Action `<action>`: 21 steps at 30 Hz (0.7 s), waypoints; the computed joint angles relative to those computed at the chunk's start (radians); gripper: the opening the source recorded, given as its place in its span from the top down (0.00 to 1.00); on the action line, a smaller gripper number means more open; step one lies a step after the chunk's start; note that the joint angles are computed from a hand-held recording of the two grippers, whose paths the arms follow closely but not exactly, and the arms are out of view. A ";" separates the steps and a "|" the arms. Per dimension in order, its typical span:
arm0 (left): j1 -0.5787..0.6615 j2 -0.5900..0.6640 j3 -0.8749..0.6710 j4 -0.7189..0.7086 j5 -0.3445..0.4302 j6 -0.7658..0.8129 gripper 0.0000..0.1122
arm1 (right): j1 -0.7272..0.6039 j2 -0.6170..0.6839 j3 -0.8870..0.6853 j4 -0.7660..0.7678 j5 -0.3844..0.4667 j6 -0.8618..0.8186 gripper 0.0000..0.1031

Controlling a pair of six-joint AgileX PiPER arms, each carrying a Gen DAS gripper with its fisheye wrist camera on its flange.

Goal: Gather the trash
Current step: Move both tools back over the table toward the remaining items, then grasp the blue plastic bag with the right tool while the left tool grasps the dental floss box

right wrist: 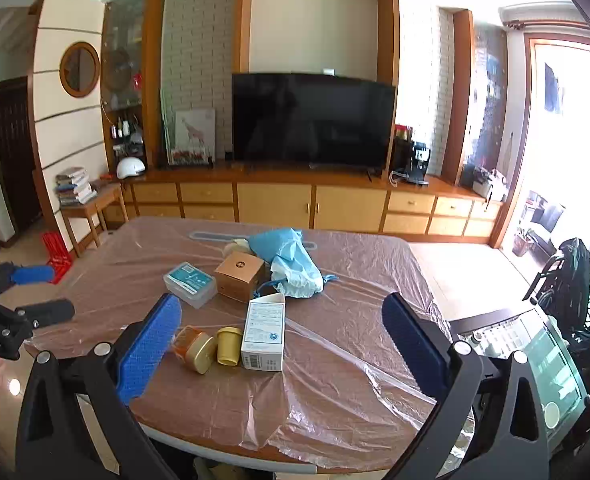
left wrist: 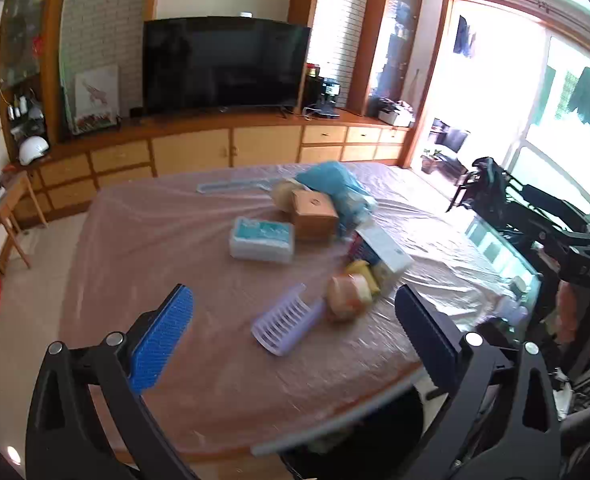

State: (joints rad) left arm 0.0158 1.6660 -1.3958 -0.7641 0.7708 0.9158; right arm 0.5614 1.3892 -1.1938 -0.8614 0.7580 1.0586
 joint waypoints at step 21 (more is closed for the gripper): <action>-0.152 0.692 -0.934 0.385 0.329 -0.399 0.10 | -0.412 0.815 -1.017 0.737 0.268 -0.868 0.04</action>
